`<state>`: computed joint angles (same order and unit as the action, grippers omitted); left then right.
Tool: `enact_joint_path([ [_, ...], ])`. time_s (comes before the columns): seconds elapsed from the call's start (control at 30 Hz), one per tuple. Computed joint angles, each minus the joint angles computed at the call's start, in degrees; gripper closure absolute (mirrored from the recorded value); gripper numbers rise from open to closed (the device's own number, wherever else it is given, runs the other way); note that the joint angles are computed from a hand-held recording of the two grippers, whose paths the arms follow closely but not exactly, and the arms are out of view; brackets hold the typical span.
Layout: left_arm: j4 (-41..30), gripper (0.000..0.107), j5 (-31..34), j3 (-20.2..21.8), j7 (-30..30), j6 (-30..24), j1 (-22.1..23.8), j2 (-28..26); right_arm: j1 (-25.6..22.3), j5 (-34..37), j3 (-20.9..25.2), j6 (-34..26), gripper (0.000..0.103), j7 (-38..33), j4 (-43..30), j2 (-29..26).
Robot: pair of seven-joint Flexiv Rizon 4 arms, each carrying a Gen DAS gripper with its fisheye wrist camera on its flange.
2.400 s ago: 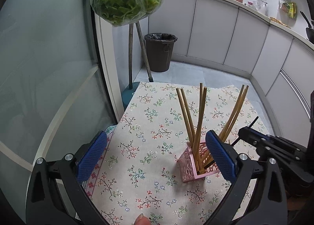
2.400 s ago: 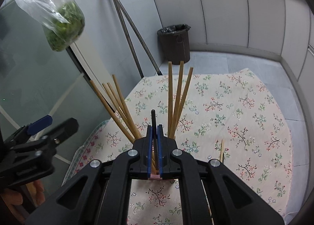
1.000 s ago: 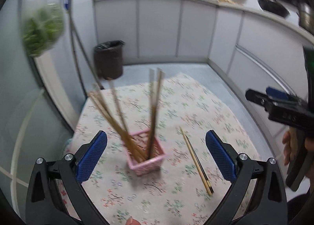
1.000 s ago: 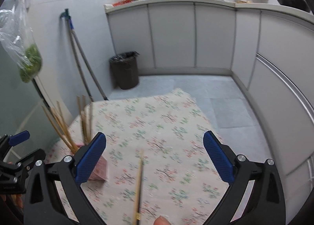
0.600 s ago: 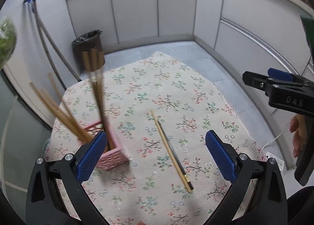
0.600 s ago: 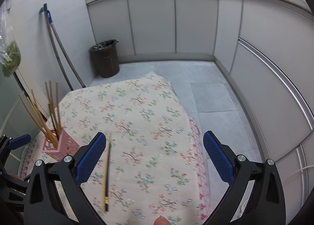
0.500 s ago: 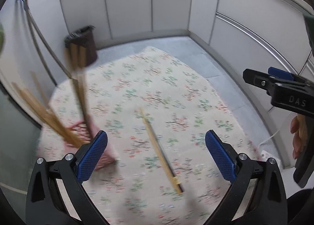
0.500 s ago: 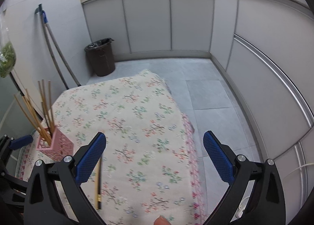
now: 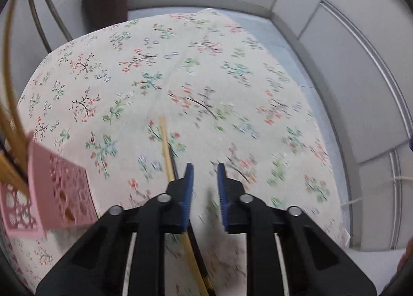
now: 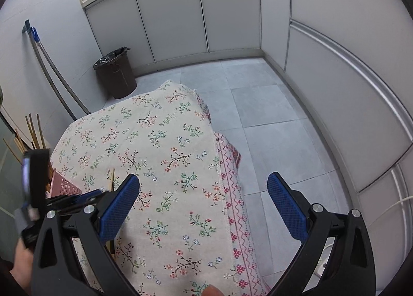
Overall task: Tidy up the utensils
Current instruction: 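Close the left gripper on the last chopsticks, then lift the chopsticks with the left gripper and release them into the pink basket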
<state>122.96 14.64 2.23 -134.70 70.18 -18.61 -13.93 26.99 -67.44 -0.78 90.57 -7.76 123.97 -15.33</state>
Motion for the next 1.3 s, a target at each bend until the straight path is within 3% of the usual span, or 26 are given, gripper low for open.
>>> enact_joint_path([
  [0.17,-1.5,0.093,-1.3,1.2,-1.3,0.4,1.5,-3.2,0.3,3.1,0.4,0.8,0.007,-2.6,-0.7,-1.2],
  [0.37,-3.5,0.094,0.5,4.1,-4.5,-1.4,0.2,-5.1,2.2,9.0,-0.2,0.7,0.007,-8.0,-0.8,-2.0],
  [0.6,-6.0,0.095,2.4,4.7,-5.5,-3.3,-0.3,-7.3,4.8,15.3,-1.4,0.6,0.007,-12.6,-0.7,-2.3],
  [0.7,-6.9,0.102,3.3,4.9,-5.7,-4.1,-0.6,-7.8,6.2,16.3,-2.9,0.8,0.007,-13.0,-0.2,-2.0],
  [0.83,-6.8,0.102,3.3,4.4,-4.9,-3.5,-0.2,-7.9,7.2,16.9,-3.7,0.4,0.007,-13.6,0.2,-1.6],
  [1.07,-4.0,0.103,3.6,3.3,-3.0,-1.0,-0.7,-4.1,7.5,16.1,-4.2,-0.1,0.007,-12.3,0.5,-1.0],
  [1.3,1.0,0.103,4.8,0.9,-1.2,1.5,-0.6,4.9,5.7,17.6,-0.9,-2.1,0.006,-13.9,0.1,-1.0],
])
